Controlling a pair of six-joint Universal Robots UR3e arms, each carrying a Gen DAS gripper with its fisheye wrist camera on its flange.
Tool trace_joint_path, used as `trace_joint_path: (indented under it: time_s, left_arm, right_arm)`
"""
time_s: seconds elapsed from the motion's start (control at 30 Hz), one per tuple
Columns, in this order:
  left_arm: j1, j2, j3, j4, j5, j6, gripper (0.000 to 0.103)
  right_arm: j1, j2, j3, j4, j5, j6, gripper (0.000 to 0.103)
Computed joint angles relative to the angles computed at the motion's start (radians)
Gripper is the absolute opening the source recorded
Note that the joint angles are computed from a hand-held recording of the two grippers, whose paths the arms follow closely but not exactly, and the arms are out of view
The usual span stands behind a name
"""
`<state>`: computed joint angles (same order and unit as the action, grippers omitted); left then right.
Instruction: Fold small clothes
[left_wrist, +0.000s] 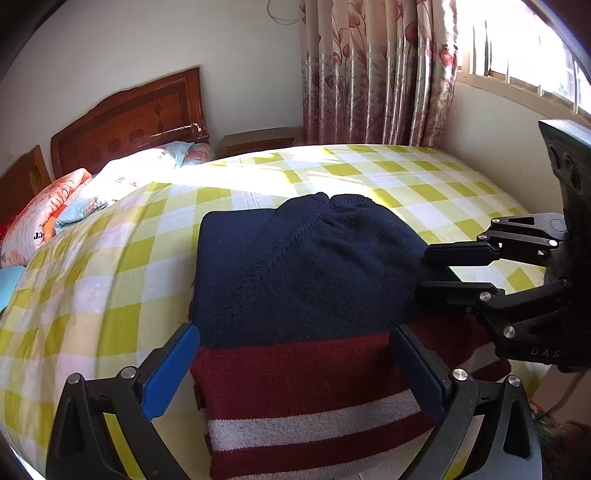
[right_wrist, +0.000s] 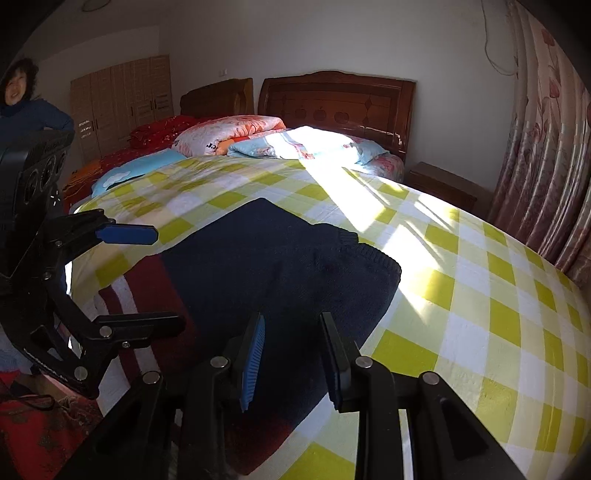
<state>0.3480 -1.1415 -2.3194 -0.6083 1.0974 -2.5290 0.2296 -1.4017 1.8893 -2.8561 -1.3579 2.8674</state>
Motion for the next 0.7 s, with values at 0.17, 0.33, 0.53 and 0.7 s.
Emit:
trace_joint_path:
  time_s: [0.17, 0.33, 0.53, 0.7]
  left_arm:
    - [0.107, 0.081, -0.030, -0.089, -0.101, 0.044, 0.103]
    - [0.080, 0.032, -0.025, -0.024, -0.043, 0.007, 0.103]
    - [0.135, 0.108, -0.078, -0.043, -0.093, 0.047, 0.103]
    - [0.072, 0.049, -0.088, 0.057, -0.023, 0.018, 0.103]
  right_arm:
    - [0.068, -0.054, -0.002, 0.082, -0.121, -0.044, 0.034]
    - [0.142, -0.009, -0.094, 0.165, -0.180, -0.097, 0.035]
    - [0.148, -0.046, -0.075, 0.228, -0.212, -0.157, 0.035]
    - [0.185, -0.027, -0.080, 0.216, -0.225, -0.170, 0.035]
